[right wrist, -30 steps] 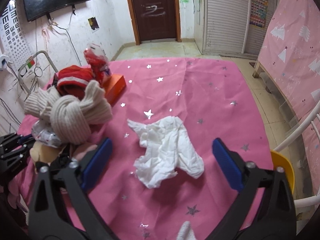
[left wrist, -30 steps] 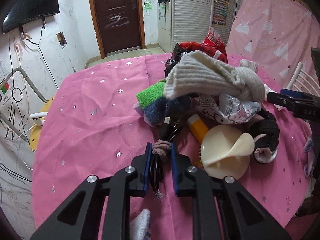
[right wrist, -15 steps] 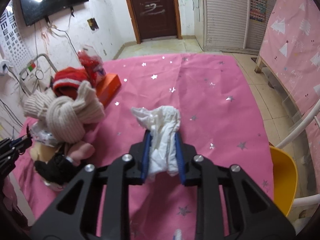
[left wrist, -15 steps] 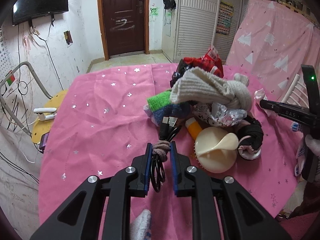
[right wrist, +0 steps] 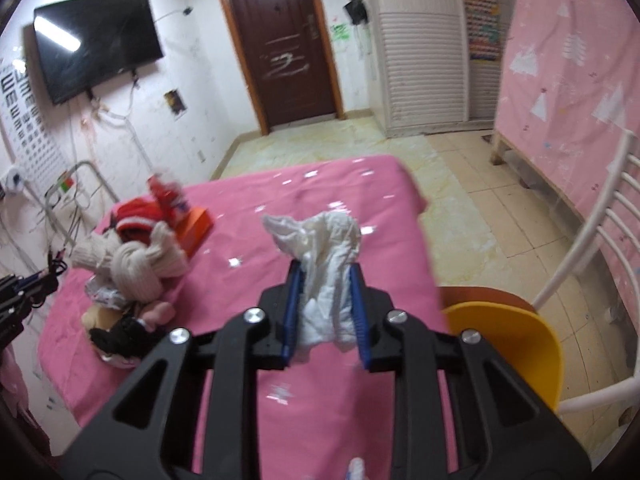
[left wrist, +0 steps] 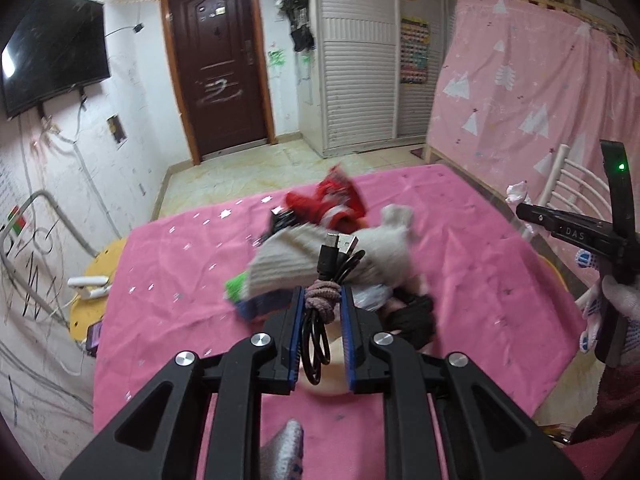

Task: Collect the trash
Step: 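Carry the tissue in the right gripper to the yellow bin while the left gripper carries the cable there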

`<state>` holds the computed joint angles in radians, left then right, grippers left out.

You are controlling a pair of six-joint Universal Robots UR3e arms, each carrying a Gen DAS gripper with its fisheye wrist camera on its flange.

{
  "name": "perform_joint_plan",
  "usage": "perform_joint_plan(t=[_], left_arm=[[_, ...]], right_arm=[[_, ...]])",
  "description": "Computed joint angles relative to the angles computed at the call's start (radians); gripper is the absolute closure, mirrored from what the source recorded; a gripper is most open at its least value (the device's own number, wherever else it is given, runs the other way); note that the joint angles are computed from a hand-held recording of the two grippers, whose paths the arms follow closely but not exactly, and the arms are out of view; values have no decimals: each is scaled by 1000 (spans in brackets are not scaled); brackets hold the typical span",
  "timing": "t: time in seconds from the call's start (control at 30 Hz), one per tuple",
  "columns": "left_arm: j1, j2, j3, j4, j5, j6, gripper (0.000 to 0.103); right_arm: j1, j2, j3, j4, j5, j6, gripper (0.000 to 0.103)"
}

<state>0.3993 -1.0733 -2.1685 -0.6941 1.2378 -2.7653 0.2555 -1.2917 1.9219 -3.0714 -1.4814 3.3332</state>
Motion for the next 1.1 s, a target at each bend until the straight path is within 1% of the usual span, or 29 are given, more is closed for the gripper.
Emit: perform_joint_plan(t=[0.03, 0.07, 0.13, 0.23, 0.33, 0.43, 0.5, 0.6, 0.63, 0.7, 0.77, 0.87, 0.97, 1.03, 1.07, 1.1], left_arm=[[-35, -26, 7, 26, 9, -13, 94], [-101, -75, 55, 42, 35, -46, 94], [-189, -152, 118, 67, 61, -83, 94], [-306, -264, 221, 87, 75, -133, 94], [-415, -384, 341, 90, 83, -181, 94], [-514, -515, 480, 73, 83, -222, 94], [-578, -604, 574, 60, 99, -242, 94], [-671, -747, 751, 4, 123, -268, 94], [-693, -786, 800, -14, 125, -275, 94], [-735, -878, 909, -51, 123, -288, 94], [-767, -971, 1020, -93, 117, -300, 94], [-807, -1096, 1199, -176, 110, -330, 94], [-843, -1224, 1388, -260, 128, -353, 94], [-862, -1299, 1510, -326, 126, -360, 92], [-865, -1311, 1528, -341, 123, -358, 89], [-874, -1335, 1564, -356, 130, -359, 80]], right_arm=[[-17, -18, 30, -14, 5, -1, 80], [-47, -48, 74, -30, 13, -4, 80], [-96, -85, 136, -52, 31, -15, 80], [-156, -129, 218, -81, 45, -27, 80], [-225, -162, 293, -104, 72, -46, 80], [-281, -166, 349, -131, 94, -67, 80], [-314, -155, 372, -145, 109, -83, 80], [-364, -145, 403, -155, 143, -113, 80], [-377, -144, 408, -151, 154, -123, 78], [-407, -151, 424, -139, 181, -147, 71], [-442, -165, 448, -137, 196, -173, 59], [-506, -204, 496, -138, 229, -200, 54], [-566, -235, 535, -133, 265, -220, 52], [-610, -250, 564, -138, 279, -233, 50], [-624, -251, 571, -140, 286, -235, 49], [-643, -256, 583, -139, 297, -243, 49]])
